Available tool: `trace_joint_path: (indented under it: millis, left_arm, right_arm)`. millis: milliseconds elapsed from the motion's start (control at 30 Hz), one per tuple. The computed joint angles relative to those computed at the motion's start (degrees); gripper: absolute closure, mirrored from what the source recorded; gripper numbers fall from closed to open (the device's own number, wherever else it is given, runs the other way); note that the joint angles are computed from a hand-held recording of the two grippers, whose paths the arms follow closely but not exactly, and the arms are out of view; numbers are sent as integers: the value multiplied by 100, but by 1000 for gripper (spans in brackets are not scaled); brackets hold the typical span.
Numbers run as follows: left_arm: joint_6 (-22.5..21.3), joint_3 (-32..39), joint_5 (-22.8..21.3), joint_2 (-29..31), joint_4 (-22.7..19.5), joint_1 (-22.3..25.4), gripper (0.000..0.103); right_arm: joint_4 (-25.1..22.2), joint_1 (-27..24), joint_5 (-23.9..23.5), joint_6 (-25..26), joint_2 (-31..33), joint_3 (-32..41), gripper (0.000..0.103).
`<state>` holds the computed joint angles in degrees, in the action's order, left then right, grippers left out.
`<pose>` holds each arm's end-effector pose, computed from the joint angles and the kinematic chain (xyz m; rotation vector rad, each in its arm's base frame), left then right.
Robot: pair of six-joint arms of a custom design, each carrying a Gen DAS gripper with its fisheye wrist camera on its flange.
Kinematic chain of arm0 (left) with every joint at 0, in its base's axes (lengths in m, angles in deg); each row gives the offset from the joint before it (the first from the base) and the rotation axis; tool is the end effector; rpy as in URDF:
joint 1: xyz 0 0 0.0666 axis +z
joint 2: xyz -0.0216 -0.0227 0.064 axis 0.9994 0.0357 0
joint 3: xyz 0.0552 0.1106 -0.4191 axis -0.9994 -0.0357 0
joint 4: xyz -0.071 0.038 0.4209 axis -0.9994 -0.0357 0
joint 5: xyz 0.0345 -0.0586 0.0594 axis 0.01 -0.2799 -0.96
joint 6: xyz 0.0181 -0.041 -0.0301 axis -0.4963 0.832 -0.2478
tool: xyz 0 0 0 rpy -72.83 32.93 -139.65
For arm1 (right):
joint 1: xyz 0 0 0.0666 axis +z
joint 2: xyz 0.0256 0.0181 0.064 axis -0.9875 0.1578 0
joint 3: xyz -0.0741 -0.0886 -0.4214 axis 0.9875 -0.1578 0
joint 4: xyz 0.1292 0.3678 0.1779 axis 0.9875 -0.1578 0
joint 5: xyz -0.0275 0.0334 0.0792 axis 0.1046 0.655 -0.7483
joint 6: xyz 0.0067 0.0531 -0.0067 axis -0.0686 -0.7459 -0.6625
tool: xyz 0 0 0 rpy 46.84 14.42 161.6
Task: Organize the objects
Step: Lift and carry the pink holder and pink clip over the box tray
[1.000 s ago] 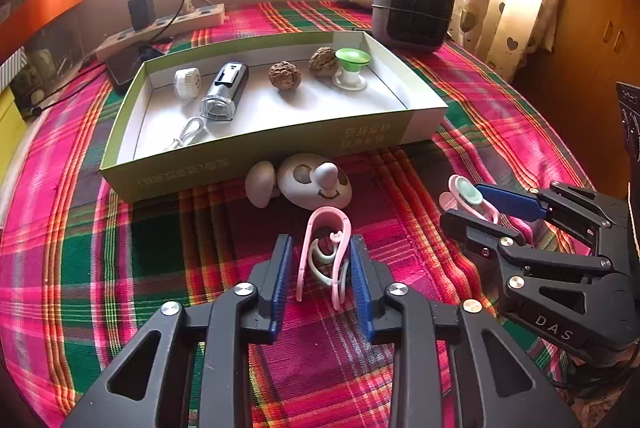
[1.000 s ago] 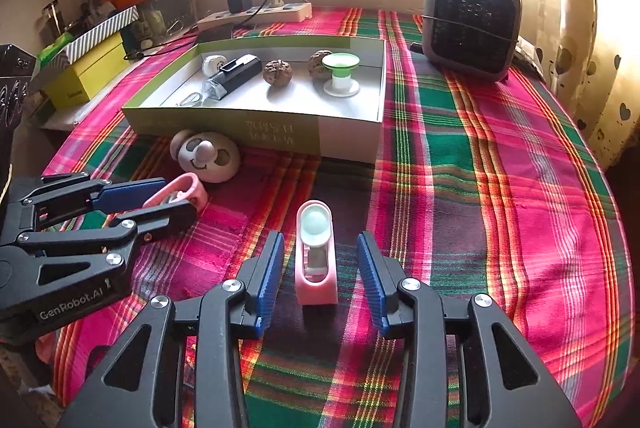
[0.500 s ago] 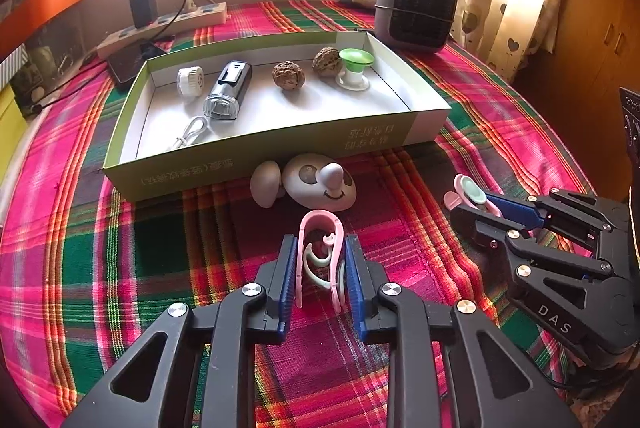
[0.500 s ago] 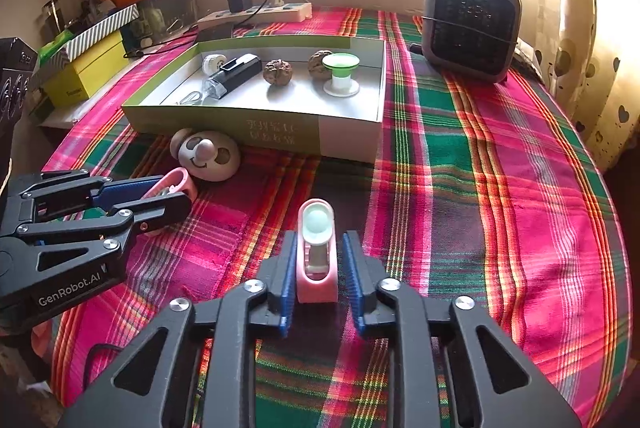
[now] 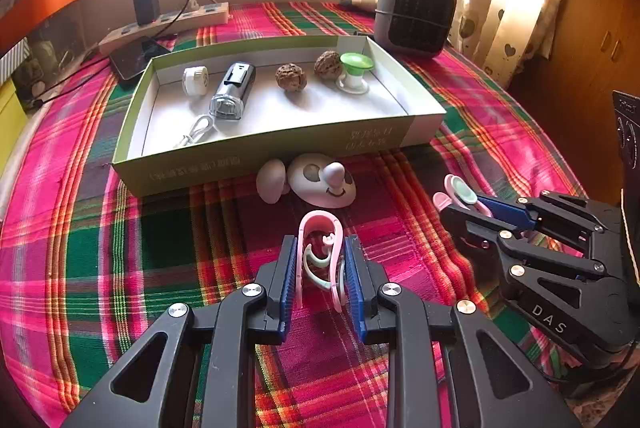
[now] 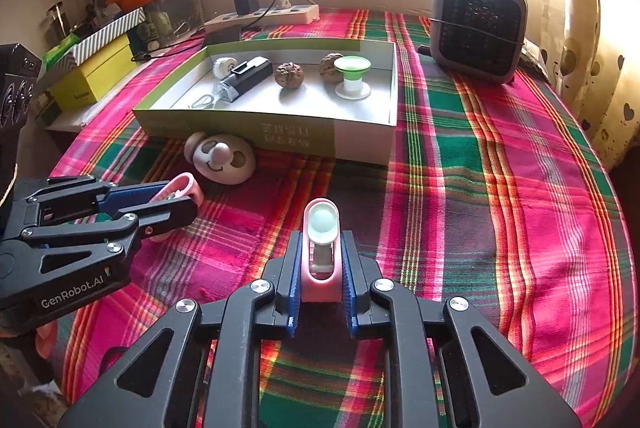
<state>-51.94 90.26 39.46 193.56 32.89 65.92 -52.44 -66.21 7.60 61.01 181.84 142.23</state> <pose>0.6536 -0.2728 0.3667 0.6472 2.4461 -0.3846 0.5937 0.1525 0.3565 -0.0193 2.4508 0.1055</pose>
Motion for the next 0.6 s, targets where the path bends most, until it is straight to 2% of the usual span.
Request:
trace_joint_path:
  millis: [600]
  left_arm:
    - [17,214,126,-67,71,112,82]
  right_arm:
    - [109,31,-164,70,42,296,85]
